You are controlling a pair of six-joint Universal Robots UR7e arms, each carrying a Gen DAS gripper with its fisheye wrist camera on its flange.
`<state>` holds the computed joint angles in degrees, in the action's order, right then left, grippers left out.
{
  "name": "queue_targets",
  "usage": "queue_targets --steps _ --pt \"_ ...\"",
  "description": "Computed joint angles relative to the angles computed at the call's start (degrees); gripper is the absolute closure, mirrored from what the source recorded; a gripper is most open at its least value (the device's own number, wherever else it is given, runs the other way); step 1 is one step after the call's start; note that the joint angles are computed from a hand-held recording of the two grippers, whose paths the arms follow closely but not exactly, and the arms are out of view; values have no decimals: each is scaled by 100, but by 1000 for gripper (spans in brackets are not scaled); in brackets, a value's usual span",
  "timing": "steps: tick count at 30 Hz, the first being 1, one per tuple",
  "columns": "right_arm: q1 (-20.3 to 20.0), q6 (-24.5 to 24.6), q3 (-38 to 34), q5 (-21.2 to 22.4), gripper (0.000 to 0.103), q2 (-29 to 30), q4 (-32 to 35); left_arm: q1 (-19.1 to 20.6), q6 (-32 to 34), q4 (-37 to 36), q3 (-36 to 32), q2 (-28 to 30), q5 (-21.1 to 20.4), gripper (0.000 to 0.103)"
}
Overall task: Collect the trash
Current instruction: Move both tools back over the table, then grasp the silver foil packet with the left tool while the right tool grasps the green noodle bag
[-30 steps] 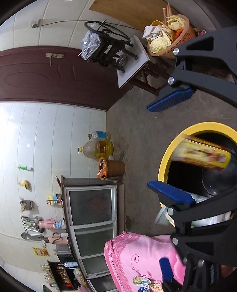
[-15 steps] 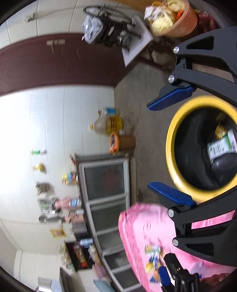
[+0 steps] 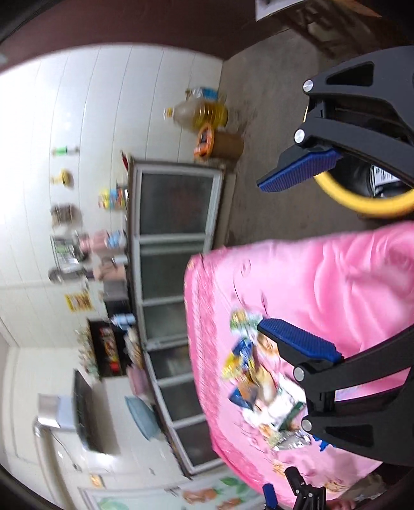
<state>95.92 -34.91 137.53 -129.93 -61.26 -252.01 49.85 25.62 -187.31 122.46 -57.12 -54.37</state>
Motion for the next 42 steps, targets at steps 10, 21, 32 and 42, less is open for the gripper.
queue_targets --steps 10,21,32,42 --pt "68 68 -1045 -328 25 636 1557 745 -254 821 -652 139 -62 8" --pt "-267 780 -1574 17 24 644 3093 990 -231 1428 -1295 542 -523 8" --pt "-479 897 -2116 192 21 775 3682 1125 -1086 2304 -2065 847 -1045 8" --pt "-849 1905 -3033 390 20 711 5549 1295 -1549 2875 -2547 1130 -1031 8"
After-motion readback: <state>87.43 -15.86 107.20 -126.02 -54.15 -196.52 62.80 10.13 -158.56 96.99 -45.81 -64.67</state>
